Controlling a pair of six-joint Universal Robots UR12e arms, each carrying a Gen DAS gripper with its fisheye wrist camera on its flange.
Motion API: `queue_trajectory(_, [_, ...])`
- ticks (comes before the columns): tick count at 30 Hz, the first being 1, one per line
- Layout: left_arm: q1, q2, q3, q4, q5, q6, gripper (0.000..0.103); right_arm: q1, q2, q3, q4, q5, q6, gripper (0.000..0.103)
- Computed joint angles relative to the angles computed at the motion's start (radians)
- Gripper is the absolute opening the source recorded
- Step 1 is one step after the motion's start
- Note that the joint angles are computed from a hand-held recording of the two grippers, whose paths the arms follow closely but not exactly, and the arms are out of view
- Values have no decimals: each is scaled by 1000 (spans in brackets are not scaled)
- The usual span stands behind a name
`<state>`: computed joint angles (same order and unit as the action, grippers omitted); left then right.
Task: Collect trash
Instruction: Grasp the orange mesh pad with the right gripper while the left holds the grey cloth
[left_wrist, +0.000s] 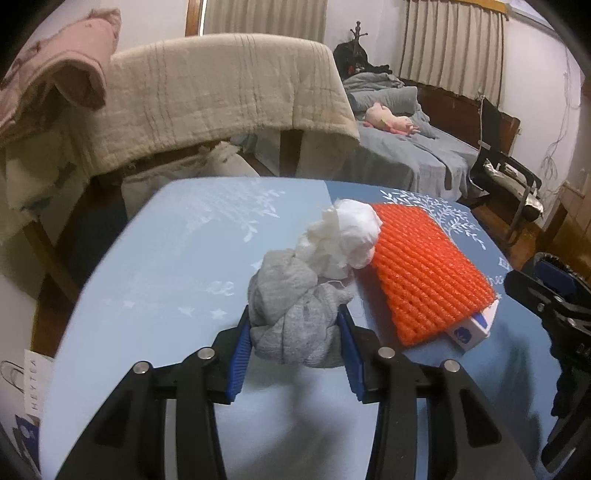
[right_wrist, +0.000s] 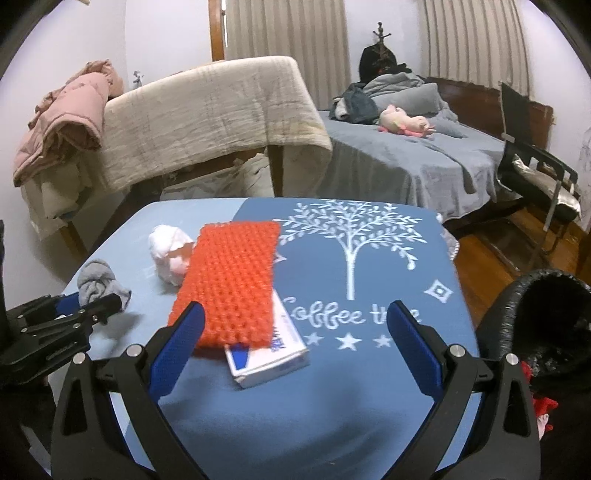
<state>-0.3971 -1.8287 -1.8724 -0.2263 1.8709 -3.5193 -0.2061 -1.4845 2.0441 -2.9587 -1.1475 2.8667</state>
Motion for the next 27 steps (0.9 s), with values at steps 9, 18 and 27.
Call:
queue_trajectory(9, [3,-4,-4,29,35,-2,44,37,23,-26,63,3,-45,73])
queue_trajectory(18, [3,-4,-8,34,32,-7,44,58,41,-45,123,13,-85,46])
queue_trajectory(27, [2,-1,-5,31,25,-8,44,37,23,-50,190,105,-107,15])
